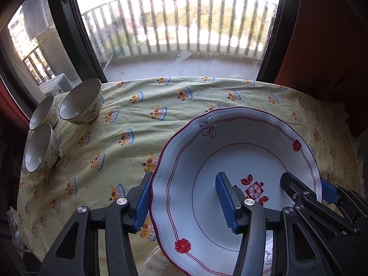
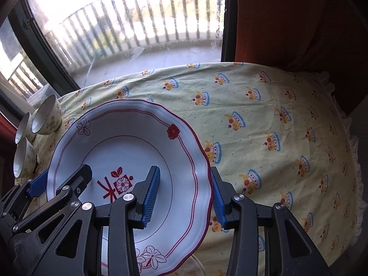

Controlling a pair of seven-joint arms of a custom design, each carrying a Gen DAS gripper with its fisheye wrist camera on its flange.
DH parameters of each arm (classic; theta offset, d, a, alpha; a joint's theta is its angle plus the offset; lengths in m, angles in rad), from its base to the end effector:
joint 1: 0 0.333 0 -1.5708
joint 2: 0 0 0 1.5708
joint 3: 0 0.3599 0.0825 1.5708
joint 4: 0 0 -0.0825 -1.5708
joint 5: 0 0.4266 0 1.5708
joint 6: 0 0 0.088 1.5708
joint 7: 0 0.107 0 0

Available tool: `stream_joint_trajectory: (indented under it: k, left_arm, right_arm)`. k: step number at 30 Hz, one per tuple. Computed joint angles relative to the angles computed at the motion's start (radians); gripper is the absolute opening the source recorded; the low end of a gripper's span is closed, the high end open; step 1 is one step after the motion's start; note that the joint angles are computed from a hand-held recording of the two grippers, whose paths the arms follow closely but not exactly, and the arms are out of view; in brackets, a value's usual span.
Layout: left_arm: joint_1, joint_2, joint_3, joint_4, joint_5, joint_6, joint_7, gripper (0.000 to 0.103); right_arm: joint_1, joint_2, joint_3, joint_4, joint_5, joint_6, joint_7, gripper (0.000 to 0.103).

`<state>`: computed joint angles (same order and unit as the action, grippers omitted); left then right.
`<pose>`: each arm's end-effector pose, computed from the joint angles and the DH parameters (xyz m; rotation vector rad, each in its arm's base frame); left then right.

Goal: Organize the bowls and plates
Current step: 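Lift and carry the red-rimmed plate with both tools toward the beaded-rim plate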

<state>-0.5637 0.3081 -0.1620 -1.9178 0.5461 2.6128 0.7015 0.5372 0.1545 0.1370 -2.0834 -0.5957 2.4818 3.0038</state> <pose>0.5184 -0.4645 0.3912 -1.6941 2.2017 -0.5535 0.4952 0.3956 0.3946 -1.6079 2.2551 -0.4509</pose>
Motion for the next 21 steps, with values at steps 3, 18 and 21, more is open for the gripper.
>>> stream_joint_trajectory:
  k: [3,18,21]
  left_arm:
    - [0.007,-0.037,-0.007,-0.056,0.001,0.027,0.009,0.054]
    - [0.054,-0.153,-0.085,-0.276,-0.138,0.121,0.174,0.055]
    - [0.054,-0.161,-0.093,-0.299,-0.158,0.124,0.191,0.055]
  right_arm:
    - [0.017,-0.016,0.012,-0.015,0.002,-0.027,0.037,0.046]
    - [0.088,-0.061,0.074,-0.076,0.065,-0.153,0.176,0.046]
    - [0.099,-0.065,0.083,-0.088,0.075,-0.164,0.195,0.046]
